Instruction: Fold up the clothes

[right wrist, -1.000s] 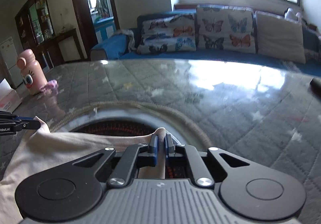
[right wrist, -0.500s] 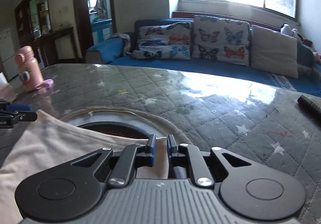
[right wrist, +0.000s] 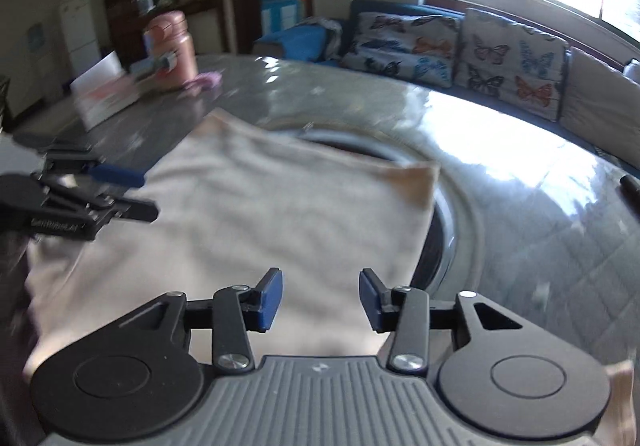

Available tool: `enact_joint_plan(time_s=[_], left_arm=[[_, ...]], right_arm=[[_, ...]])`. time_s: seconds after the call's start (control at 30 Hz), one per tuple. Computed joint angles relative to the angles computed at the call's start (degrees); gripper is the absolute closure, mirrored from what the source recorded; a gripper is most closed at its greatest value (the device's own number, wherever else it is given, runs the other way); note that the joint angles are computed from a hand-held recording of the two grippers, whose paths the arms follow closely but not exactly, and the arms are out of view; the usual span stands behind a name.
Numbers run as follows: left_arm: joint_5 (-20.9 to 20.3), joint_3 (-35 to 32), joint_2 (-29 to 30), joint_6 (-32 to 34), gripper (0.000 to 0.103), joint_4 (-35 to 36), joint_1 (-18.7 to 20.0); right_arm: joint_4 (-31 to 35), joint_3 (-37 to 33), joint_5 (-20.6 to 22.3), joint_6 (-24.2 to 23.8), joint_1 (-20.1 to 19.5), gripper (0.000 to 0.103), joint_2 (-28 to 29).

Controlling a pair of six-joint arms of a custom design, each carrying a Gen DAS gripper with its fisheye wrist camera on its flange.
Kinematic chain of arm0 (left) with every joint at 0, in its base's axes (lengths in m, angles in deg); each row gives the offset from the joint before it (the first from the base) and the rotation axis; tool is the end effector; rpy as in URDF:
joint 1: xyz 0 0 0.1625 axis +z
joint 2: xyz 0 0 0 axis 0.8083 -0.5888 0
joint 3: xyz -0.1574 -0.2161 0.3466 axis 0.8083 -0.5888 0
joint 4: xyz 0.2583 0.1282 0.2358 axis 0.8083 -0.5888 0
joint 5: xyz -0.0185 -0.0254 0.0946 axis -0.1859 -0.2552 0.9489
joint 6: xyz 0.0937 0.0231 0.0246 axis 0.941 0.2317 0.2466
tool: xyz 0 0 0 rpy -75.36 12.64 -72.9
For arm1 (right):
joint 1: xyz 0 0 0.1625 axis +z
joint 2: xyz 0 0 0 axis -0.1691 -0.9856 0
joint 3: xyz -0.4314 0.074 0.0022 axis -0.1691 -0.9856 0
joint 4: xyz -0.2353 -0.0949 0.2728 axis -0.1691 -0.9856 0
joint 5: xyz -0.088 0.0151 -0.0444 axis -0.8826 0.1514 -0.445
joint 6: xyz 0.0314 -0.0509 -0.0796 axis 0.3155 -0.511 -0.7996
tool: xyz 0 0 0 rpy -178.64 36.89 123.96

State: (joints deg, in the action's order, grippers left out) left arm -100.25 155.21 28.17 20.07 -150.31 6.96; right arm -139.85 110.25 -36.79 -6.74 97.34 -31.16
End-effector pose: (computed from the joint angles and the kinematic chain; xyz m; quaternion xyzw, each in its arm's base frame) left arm -0.1986 -0.7654 0.0948 0.2722 0.8489 -0.3305 0.3100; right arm 0.0817 -0.8239 0.2058 0.4090 -0.8598 0.2152 0.2170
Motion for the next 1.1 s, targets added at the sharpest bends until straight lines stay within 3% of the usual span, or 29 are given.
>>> enact_joint_plan(time_s=[0.17,0.4,0.6,0.7,0.87,1.0,1.1], left_arm=[[0.5,8.7,-2.0,2.3,0.043,-7.7,-1.6],[1.5,14.2,-2.9,1.6,0.034,-12.7,-2.2],[2.9,16.2,-3.4,0.6,0.033,-15.1,-2.4],[3.2,17.1,-3.9,-0.1,0.032,-16.0,-2.2],[4.6,16.9,-4.1,-0.1,0.032,-15.7,-2.6],[3.2,15.2,-3.3,0.6,0.03,-15.1,-3.3],[1.6,13.1,-2.0,1.0,0.024,-13.9,-3.9]], right_arm=[[-7.4,14.6,1.5,-5.8,-1.0,0.054,-6.7],[-15.5,26.0,2.3,-8.4,-2.6,0.053,-11.5],[-18.0,28.2,5.5,-4.2,-3.2,0.053,-13.5],[-22.1,28.2,3.7,-4.6,-3.4,0.053,-12.5],[-21.7,29.1,2.9,-3.5,-4.3,0.053,-13.5],[-21.2,29.3,5.0,-0.1,-5.2,0.048,-15.1],[-24.8,28.6,4.6,1.8,-5.6,0.047,-14.9]])
